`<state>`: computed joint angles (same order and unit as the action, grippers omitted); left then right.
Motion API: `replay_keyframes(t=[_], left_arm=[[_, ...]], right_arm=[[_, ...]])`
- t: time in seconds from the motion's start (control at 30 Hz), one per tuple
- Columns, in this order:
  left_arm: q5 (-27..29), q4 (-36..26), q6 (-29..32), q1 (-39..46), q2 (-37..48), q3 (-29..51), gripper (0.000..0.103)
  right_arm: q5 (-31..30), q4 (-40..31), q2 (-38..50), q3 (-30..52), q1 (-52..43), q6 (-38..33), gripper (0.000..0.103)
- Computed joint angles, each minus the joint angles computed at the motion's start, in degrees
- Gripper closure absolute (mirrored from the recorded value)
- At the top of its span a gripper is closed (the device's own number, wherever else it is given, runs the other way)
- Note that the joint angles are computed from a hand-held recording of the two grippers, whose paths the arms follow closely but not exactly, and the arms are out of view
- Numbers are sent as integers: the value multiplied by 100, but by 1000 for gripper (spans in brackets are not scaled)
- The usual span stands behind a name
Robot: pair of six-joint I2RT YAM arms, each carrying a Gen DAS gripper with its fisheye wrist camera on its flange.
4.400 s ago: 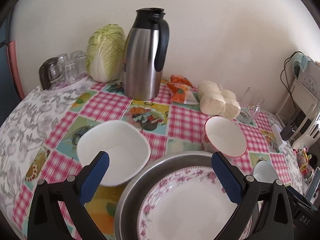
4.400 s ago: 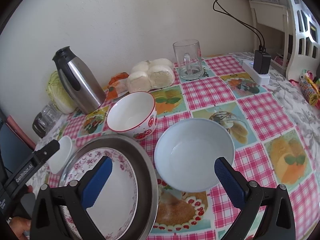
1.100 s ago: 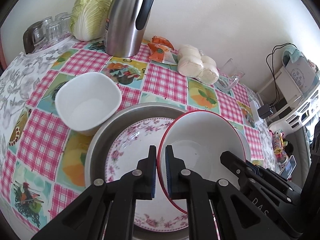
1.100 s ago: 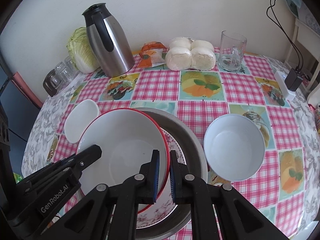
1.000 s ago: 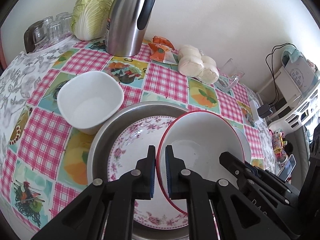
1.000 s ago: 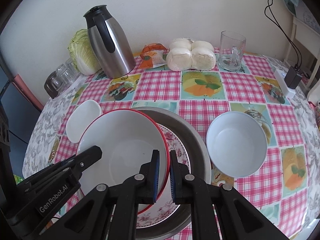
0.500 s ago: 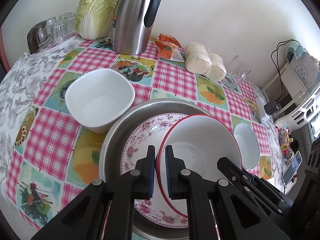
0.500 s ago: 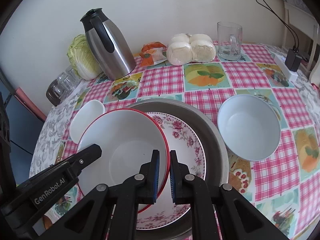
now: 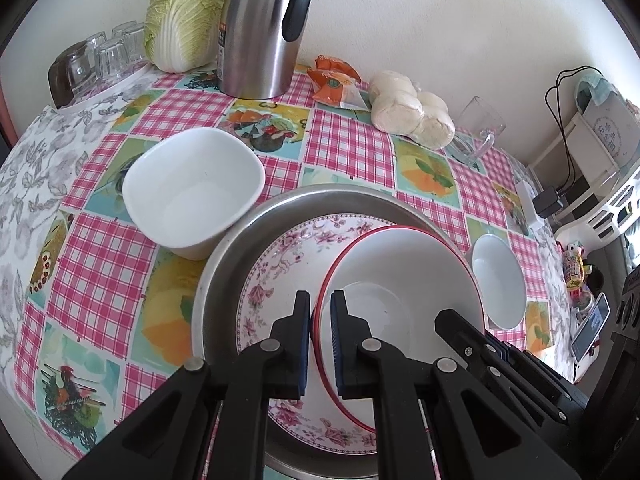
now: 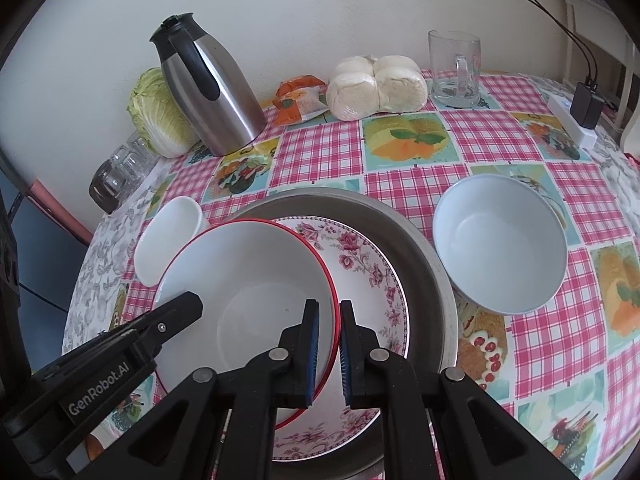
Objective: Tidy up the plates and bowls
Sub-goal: 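Carry the red-rimmed bowl into the basin onto the floral plate, then open the right tool to release the red-rimmed bowl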
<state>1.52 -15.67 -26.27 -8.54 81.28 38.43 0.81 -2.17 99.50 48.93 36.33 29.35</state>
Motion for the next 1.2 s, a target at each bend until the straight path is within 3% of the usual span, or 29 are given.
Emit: replay_keyframes(t=[1.2], left_arm=[[305,76,-238,197,281,70,90]], right_arm=[[-220,54,109,51,-91,161,88]])
